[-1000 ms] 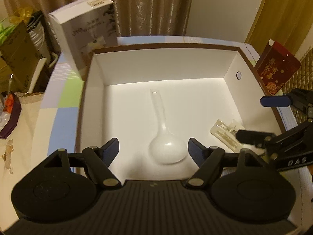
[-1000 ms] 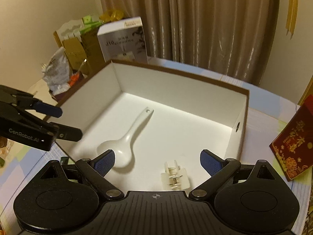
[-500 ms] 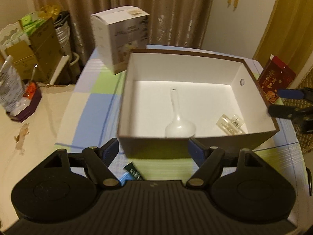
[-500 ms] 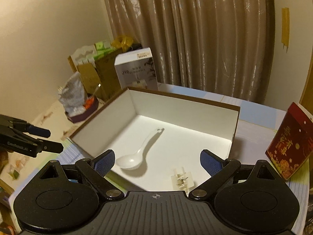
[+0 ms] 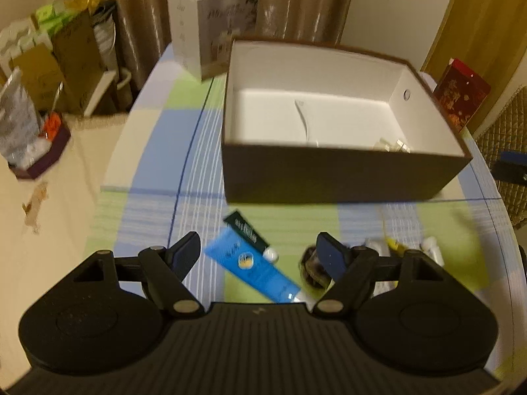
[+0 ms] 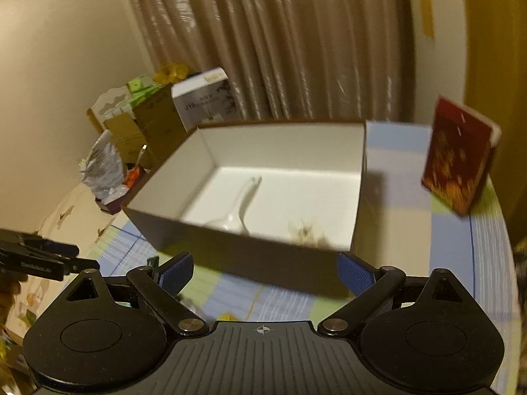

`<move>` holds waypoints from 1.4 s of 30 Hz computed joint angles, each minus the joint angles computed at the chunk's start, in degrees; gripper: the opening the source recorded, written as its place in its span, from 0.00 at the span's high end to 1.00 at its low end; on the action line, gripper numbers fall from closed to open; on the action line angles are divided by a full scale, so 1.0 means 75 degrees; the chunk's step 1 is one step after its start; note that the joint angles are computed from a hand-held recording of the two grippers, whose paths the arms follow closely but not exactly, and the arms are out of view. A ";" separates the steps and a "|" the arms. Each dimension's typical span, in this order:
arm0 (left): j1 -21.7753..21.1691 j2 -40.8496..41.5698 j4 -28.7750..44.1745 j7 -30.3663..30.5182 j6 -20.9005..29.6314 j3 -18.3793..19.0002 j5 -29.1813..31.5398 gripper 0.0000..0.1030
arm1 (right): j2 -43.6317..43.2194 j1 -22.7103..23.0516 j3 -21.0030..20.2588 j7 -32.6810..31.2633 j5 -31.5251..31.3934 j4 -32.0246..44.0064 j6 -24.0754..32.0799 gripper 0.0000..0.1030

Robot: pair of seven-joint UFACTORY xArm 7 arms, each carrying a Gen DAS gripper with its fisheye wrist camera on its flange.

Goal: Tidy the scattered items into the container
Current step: 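Withdraw from the box and grasp the blue hand-cream tube with the left tool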

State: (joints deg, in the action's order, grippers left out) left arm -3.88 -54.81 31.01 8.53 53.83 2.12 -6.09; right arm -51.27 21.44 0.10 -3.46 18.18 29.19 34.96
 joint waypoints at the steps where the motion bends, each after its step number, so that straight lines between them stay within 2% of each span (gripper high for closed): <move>1: 0.0020 -0.0045 -0.0101 0.0007 0.0047 0.0039 -0.0007 0.28 | -0.0089 -0.0095 0.0106 0.0193 -0.0007 -0.0100 0.0092 0.04; 7: 0.0136 -0.0297 -0.0709 0.0149 0.0195 0.0125 0.0042 0.33 | -0.0574 -0.0372 0.0514 0.1366 -0.0098 -0.0729 0.0598 0.04; 13: 0.0126 -0.0196 -0.0960 0.0218 0.0199 0.0246 -0.0175 0.35 | -0.0781 -0.0405 0.0516 0.1941 -0.0267 -0.1010 0.0851 0.04; 27: -0.0024 0.1237 -0.0931 -0.0164 -0.1057 -0.0069 -0.0360 0.36 | -0.0384 -0.0369 0.0423 0.2270 -0.0436 -0.0982 0.0746 0.04; 29: -0.0062 0.1376 -0.0951 -0.0159 -0.1157 -0.0046 -0.0346 0.39 | -0.0353 -0.0351 0.0420 0.2270 -0.0449 -0.0965 0.0759 0.04; 32: -0.0146 0.1300 -0.1037 0.0058 -0.1176 0.0155 -0.0443 0.51 | -0.0339 -0.0340 0.0406 0.2261 -0.0459 -0.0958 0.0773 0.04; 34: -0.0164 0.1192 -0.1064 0.0247 -0.1098 0.0257 -0.0467 0.63 | -0.0329 -0.0342 0.0402 0.2261 -0.0461 -0.0956 0.0778 0.04; 37: -0.0060 0.1009 -0.1097 0.0435 -0.0870 0.0320 -0.0426 0.74 | -0.0335 -0.0327 0.0386 0.2251 -0.0445 -0.0968 0.0784 0.04; 42: 0.0141 0.0539 -0.1223 0.0574 -0.0407 0.0283 -0.0265 0.75 | -0.0394 -0.0294 0.0372 0.2265 -0.0392 -0.1016 0.0815 0.04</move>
State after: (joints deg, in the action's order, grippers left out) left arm -2.82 -50.76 21.84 12.84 50.78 4.24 -8.08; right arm -54.23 19.23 2.89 13.53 15.24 21.57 41.07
